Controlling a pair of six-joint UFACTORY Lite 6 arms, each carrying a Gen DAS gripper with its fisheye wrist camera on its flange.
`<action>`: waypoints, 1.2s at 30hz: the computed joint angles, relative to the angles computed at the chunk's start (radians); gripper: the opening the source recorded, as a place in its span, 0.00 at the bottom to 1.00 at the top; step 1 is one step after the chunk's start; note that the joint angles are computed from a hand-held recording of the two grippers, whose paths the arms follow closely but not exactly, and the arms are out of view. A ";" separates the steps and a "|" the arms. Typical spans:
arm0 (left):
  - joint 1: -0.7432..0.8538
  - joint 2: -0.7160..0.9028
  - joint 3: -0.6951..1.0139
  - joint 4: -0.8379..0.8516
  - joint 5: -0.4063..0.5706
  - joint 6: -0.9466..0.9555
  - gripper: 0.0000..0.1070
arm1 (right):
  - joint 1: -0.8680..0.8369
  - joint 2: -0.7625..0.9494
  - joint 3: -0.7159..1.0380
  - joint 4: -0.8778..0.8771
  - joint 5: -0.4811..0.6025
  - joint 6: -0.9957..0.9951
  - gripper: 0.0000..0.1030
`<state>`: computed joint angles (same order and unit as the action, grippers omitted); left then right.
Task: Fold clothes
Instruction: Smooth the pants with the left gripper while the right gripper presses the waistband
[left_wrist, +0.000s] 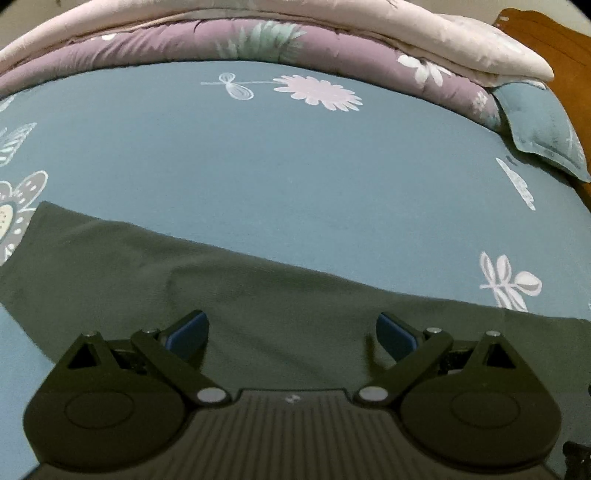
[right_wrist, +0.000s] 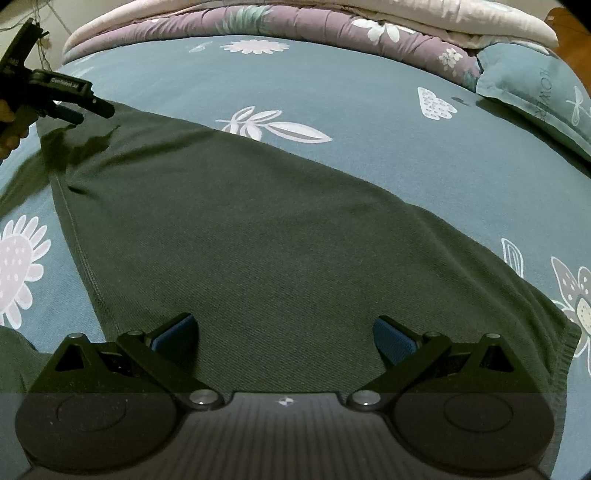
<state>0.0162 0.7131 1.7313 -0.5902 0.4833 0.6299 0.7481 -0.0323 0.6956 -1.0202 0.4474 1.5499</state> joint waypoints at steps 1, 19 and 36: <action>-0.005 -0.041 -0.047 -0.049 -0.004 0.050 0.91 | -0.003 -0.006 0.001 0.012 0.001 -0.012 1.00; -0.475 -0.593 -0.748 -0.574 0.023 0.581 0.91 | 0.582 -0.753 -0.402 0.277 0.456 0.170 1.00; -0.609 -0.630 -0.916 -0.689 0.015 0.749 0.91 | 1.141 -0.509 -0.462 0.214 0.641 0.802 1.00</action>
